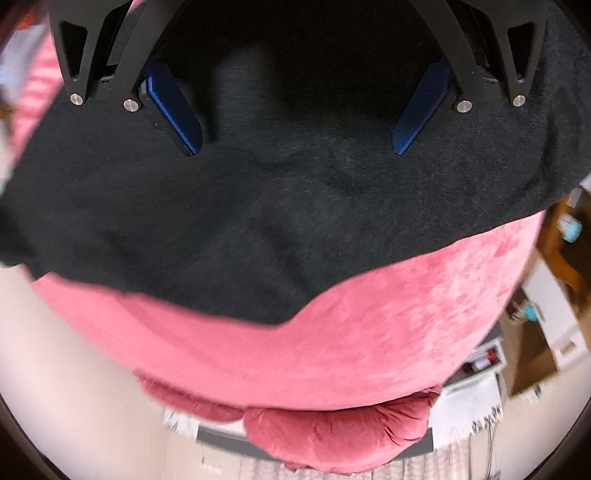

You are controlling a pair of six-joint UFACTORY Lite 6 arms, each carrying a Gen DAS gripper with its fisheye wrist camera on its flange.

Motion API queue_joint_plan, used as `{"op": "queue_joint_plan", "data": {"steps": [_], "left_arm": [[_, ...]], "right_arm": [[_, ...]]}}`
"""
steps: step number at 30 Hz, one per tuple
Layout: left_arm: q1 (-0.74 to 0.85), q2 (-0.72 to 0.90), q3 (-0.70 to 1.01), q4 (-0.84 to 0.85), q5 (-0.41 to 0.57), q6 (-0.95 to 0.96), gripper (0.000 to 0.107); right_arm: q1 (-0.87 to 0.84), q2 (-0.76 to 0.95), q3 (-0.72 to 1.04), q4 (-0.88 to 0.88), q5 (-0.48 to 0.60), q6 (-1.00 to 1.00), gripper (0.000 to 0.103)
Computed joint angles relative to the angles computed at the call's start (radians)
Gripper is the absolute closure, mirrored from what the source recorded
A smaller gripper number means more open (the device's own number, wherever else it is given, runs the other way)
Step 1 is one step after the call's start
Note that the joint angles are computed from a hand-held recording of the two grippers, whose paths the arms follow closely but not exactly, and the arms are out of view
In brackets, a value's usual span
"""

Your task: Fold large clothes

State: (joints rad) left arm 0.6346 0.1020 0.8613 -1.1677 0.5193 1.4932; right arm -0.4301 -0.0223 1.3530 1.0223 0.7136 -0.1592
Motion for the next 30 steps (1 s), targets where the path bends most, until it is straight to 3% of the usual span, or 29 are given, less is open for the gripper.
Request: {"op": "queue_joint_plan", "data": {"steps": [3,6,10,14,17,20,23,26,30], "left_arm": [[0.122,-0.021,0.021,-0.031,0.188,0.027,0.005],[0.223,-0.013,0.045,-0.022,0.287,0.027,0.005],[0.326,-0.001,0.04,-0.047,0.345,0.097,0.005],[0.377,0.015,0.03,-0.064,0.356,0.159,0.004],[0.389,0.026,0.027,-0.047,0.354,0.139,0.004],[0.408,0.028,0.023,-0.032,0.372,0.139,0.004],[0.399,0.002,-0.008,-0.037,0.379,0.161,0.004],[0.358,-0.028,-0.024,-0.014,0.381,0.13,0.004],[0.345,-0.101,-0.068,-0.019,0.404,0.162,0.004]], "right_arm": [[0.218,0.018,0.204,-0.288,-0.024,0.264,0.086],[0.524,0.07,0.393,-0.602,-0.058,0.504,0.086],[0.942,0.284,0.724,-0.93,0.051,0.643,0.086],[1.318,0.619,1.024,-1.126,0.213,0.613,0.086],[1.484,0.896,1.183,-1.187,0.347,0.598,0.085],[1.575,0.987,1.123,-1.326,0.351,0.715,0.081],[1.579,0.902,0.998,-1.359,0.266,0.795,0.081],[1.554,0.751,0.752,-1.311,0.112,0.85,0.082],[1.548,0.669,0.747,-1.327,0.101,0.805,0.083]]}}
